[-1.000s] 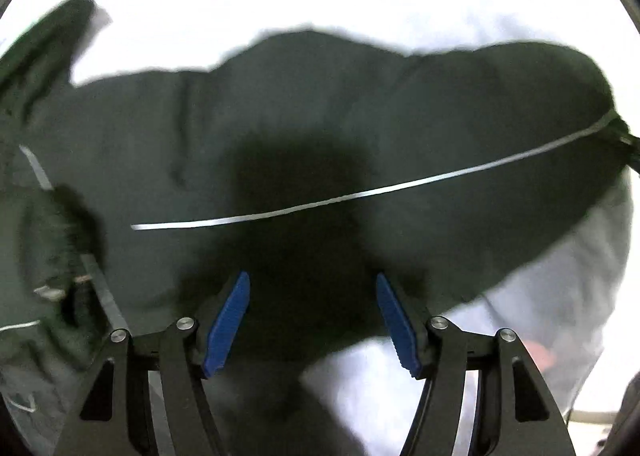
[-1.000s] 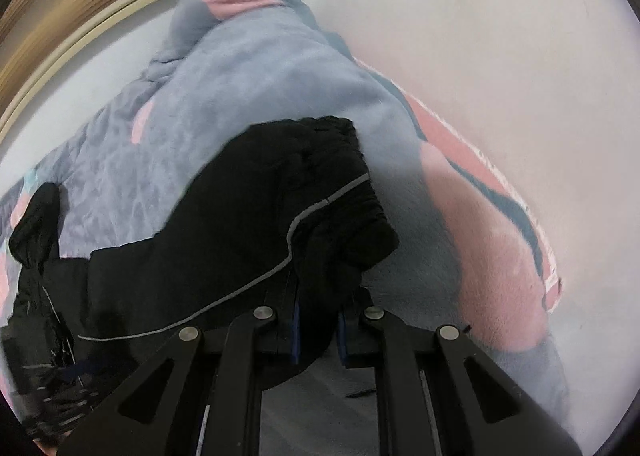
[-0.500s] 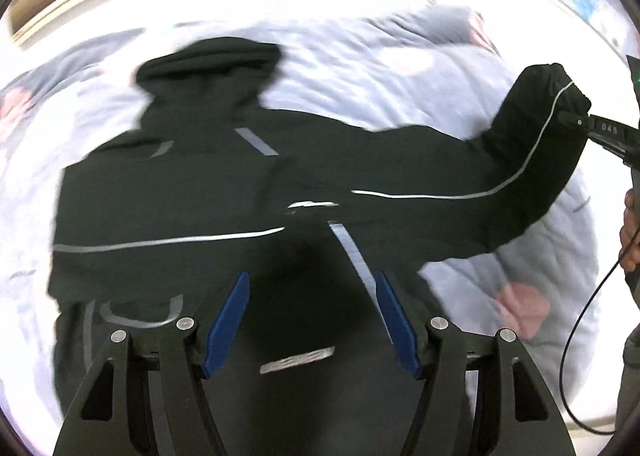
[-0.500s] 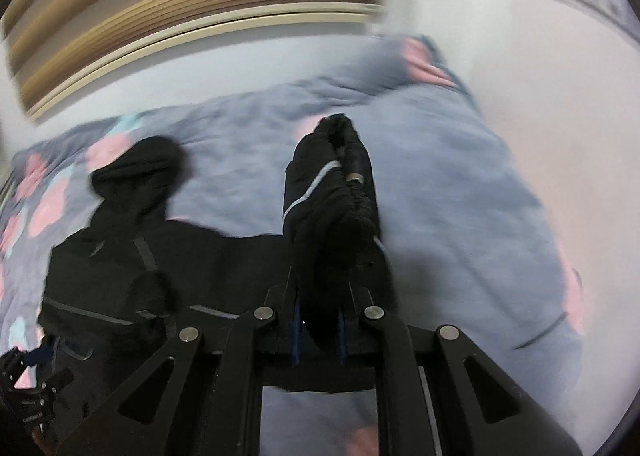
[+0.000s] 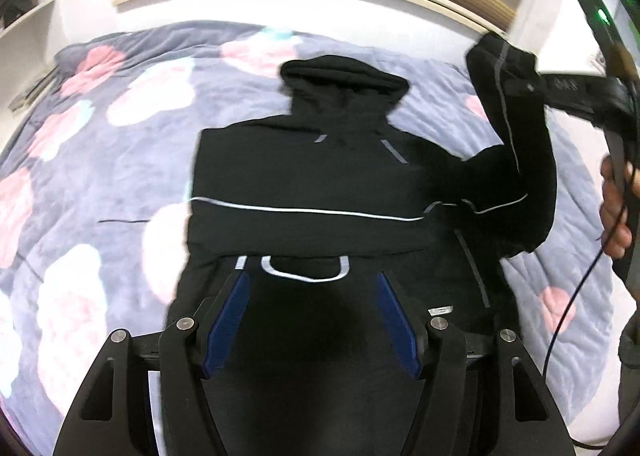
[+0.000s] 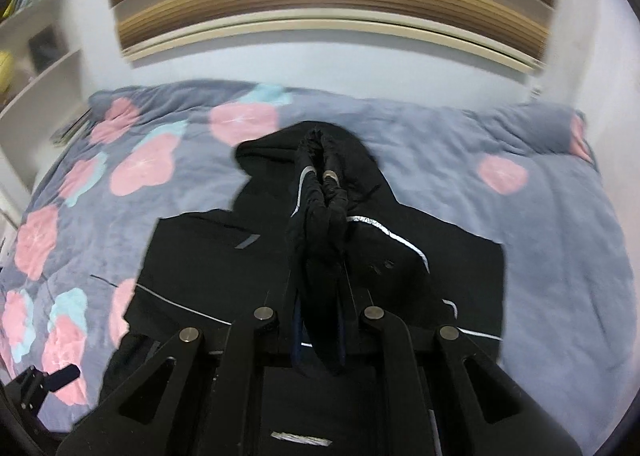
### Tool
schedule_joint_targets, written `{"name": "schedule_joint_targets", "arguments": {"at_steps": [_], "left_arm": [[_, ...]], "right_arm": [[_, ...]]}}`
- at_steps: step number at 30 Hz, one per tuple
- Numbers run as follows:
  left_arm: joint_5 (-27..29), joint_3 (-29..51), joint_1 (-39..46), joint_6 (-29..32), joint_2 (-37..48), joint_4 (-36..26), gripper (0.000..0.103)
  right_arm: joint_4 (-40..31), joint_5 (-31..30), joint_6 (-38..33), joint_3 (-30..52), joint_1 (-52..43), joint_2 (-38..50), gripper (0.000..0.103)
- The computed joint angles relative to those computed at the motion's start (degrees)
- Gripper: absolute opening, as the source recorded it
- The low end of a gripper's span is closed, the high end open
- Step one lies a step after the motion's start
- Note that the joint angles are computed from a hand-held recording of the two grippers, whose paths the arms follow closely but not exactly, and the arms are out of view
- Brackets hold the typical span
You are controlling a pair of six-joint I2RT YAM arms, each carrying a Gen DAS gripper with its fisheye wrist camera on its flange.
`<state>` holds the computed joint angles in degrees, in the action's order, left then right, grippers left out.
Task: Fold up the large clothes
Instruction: 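Fold the held sleeve across the jacket front with the right tool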
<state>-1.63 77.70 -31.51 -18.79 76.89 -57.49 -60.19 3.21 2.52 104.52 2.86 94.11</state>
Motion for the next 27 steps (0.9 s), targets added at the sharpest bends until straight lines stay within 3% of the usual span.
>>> {"name": "schedule_joint_targets", "arguments": {"at_steps": [7, 14, 17, 21, 25, 27], "left_arm": [[4.94, -2.9, 12.07, 6.36, 2.77, 3.72, 0.067], [5.51, -3.88, 18.83, 6.74, 10.53, 9.5, 0.067], [5.57, -3.7, 20.28, 6.46, 14.2, 11.42, 0.067], [6.45, -3.0, 21.76, 6.47, 17.82, 13.23, 0.067], [7.15, -1.31, 22.77, 7.22, 19.94, 13.94, 0.067], [8.48, -0.04, 23.1, 7.96, 20.67, 13.86, 0.067]], "right_arm": [[2.62, 0.24, 3.88, 5.08, 11.89, 15.3, 0.014], [6.59, -1.9, 3.27, 7.91, 17.15, 31.57, 0.015], [8.2, -3.13, 2.96, 7.31, 18.47, 36.22, 0.025], [12.32, -2.2, 1.65, 3.91, 19.46, 36.89, 0.03], [11.47, -11.44, -0.25, 1.82, 16.71, 34.33, 0.053], [11.25, -16.3, -0.2, -2.33, 14.39, 29.84, 0.054]]}}
